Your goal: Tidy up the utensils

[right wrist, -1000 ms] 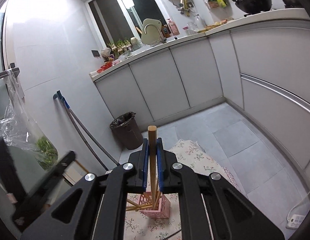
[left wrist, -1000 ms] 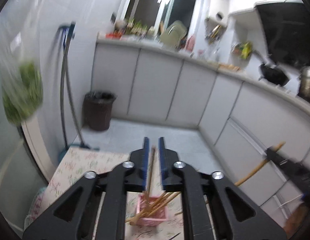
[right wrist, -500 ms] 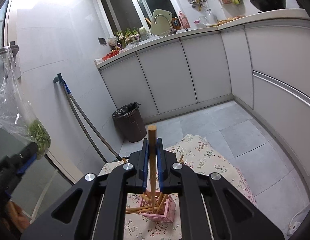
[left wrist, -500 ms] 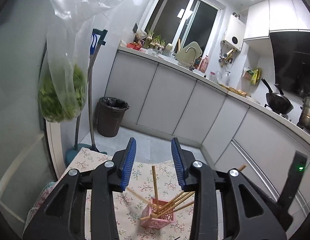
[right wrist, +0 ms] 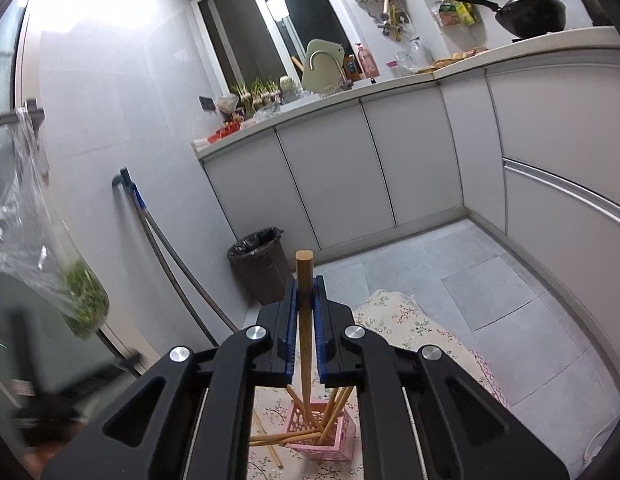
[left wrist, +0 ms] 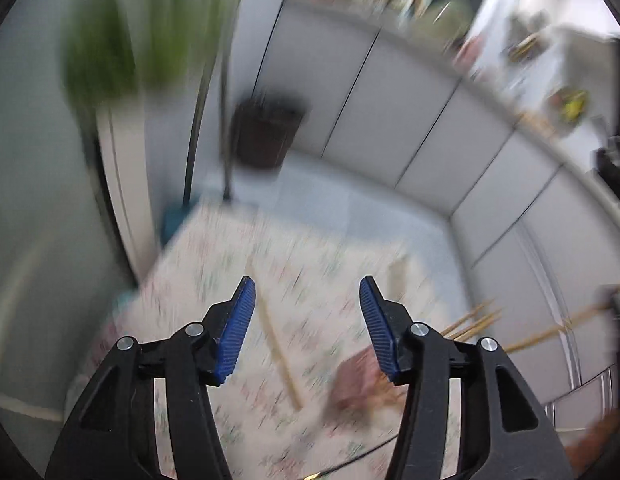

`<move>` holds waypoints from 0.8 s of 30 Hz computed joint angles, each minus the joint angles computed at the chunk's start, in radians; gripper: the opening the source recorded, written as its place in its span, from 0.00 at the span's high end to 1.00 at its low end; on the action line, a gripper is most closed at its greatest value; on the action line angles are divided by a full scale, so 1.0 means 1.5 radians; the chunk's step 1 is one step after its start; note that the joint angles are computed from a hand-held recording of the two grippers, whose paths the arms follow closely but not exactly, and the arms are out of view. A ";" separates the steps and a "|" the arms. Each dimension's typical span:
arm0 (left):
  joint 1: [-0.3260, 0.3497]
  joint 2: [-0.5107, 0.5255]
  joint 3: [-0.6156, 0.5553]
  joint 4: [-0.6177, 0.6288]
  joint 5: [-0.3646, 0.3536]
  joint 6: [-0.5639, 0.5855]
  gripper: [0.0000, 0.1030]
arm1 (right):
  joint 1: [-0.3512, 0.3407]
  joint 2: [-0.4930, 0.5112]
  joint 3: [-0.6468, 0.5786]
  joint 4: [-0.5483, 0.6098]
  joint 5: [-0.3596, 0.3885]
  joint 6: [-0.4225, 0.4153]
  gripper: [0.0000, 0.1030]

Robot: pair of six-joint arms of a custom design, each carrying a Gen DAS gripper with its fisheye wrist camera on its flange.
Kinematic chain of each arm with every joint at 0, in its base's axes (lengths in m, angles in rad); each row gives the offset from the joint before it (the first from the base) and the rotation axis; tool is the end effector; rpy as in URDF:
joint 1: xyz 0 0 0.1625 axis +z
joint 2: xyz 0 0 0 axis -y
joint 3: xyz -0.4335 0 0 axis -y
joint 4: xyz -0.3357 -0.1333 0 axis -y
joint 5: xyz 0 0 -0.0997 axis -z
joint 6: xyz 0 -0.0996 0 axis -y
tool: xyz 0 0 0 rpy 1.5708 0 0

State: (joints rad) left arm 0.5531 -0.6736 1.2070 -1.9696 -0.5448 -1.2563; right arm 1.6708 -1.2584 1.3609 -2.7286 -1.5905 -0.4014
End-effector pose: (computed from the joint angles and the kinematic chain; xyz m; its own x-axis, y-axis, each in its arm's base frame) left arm -0.4977 -0.5640 0.1977 -0.8559 -0.3400 -0.3898 0.0948 0.6377 -0.7644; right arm 0.1909 -0.5868 0.5783 -0.8981 -0.2678 0.3489 -0.4347 0.4192 -0.7971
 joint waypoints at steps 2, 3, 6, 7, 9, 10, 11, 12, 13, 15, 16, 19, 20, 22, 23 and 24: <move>0.056 0.009 -0.014 0.002 -0.082 0.011 0.50 | -0.005 -0.005 -0.008 0.001 0.014 0.008 0.92; 0.079 0.020 -0.031 0.026 -0.099 0.001 0.50 | -0.008 -0.005 -0.013 0.005 0.020 0.014 0.92; 0.139 0.074 -0.110 0.097 -0.130 0.020 0.50 | -0.015 -0.004 -0.028 0.016 0.032 0.025 0.92; 0.153 0.093 -0.142 0.125 -0.130 0.024 0.50 | -0.016 -0.001 -0.034 0.019 0.034 0.027 0.92; 0.183 0.135 -0.206 0.160 -0.122 0.035 0.50 | -0.021 0.005 -0.055 0.040 0.046 0.042 0.92; 0.193 0.146 -0.226 0.175 -0.121 0.036 0.50 | -0.023 0.008 -0.065 0.049 0.051 0.047 0.92; 0.207 0.166 -0.261 0.195 -0.124 0.041 0.51 | -0.023 0.012 -0.073 0.056 0.052 0.049 0.92; 0.214 0.182 -0.283 0.206 -0.118 0.047 0.51 | -0.023 0.015 -0.078 0.058 0.047 0.048 0.92; 0.213 0.201 -0.313 0.236 -0.083 0.055 0.52 | -0.022 0.017 -0.079 0.060 0.043 0.046 0.92; 0.210 0.212 -0.322 0.231 -0.063 0.081 0.67 | -0.021 0.023 -0.087 0.070 0.034 0.046 0.92; 0.208 0.210 -0.318 0.218 -0.066 0.088 0.90 | -0.022 0.023 -0.086 0.073 0.032 0.047 0.92; 0.194 0.192 -0.279 0.229 -0.054 0.069 0.96 | -0.022 0.027 -0.096 0.105 0.025 0.056 0.92; 0.182 0.168 -0.226 0.193 -0.046 0.079 0.96 | -0.021 0.026 -0.096 0.114 0.026 0.056 0.92; 0.154 0.128 -0.154 0.170 -0.015 0.081 0.96 | -0.018 0.019 -0.081 0.102 0.020 0.046 0.92; 0.132 0.098 -0.107 0.149 -0.001 0.084 0.96 | -0.016 0.015 -0.074 0.094 0.017 0.039 0.92; 0.106 0.072 -0.073 0.156 0.021 0.075 0.96 | -0.015 0.010 -0.067 0.088 0.017 0.033 0.92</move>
